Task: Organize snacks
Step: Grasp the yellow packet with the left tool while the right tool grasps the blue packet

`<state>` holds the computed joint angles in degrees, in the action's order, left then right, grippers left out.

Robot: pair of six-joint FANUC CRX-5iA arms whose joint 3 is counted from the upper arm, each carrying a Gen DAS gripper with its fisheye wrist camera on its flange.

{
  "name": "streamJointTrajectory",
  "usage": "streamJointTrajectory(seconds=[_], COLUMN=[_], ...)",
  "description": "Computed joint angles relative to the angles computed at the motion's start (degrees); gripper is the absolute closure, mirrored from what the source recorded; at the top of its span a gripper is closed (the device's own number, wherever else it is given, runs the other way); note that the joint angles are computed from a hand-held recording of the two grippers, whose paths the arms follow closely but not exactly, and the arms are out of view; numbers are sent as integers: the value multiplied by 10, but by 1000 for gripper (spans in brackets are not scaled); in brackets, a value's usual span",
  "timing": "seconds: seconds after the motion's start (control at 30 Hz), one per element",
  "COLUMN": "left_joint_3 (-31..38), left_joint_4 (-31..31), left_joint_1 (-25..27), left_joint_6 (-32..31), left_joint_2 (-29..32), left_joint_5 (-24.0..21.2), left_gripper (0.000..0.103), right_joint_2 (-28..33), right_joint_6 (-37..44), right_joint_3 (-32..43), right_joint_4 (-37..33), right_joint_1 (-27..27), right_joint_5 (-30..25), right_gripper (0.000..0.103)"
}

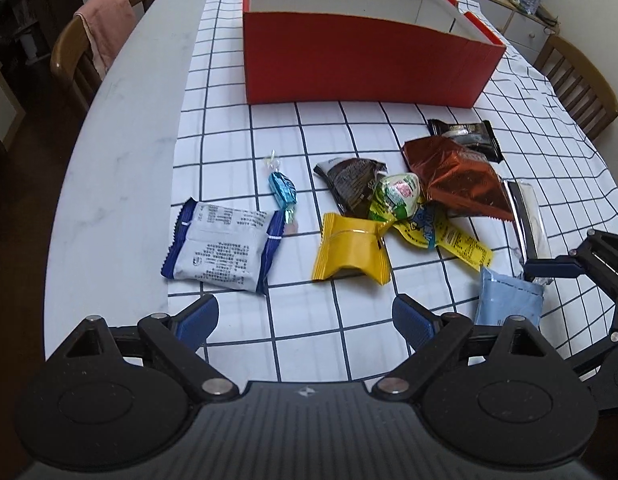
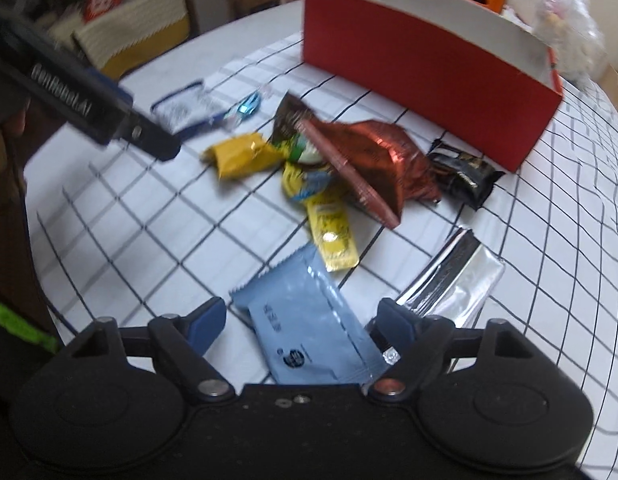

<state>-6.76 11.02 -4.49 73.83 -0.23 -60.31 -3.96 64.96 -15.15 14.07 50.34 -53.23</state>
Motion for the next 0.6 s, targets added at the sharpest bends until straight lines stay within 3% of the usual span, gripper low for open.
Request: streamJointTrajectory(seconds=[0.2, 0.43, 0.5, 0.6], left_joint_3=[-3, 12, 17, 27], left_joint_4=[4, 17, 22, 26], left_joint_1=[-11, -24, -26, -29], left_joint_6=[-20, -30, -34, -36], left_joint_2=[7, 34, 42, 57], left_joint_5=[15, 23, 25, 24], left_gripper=[9, 9, 9, 9], right_joint_2=[0, -2, -2, -2], right_joint_6=[47, 61, 61, 55], right_joint_3=[-5, 0, -2, -2], right_joint_4=[1, -12, -7, -4], right_joint_1=[0, -8, -6, -4], right_joint_5=[6, 10, 10, 6], right_gripper=[27, 43, 51, 54])
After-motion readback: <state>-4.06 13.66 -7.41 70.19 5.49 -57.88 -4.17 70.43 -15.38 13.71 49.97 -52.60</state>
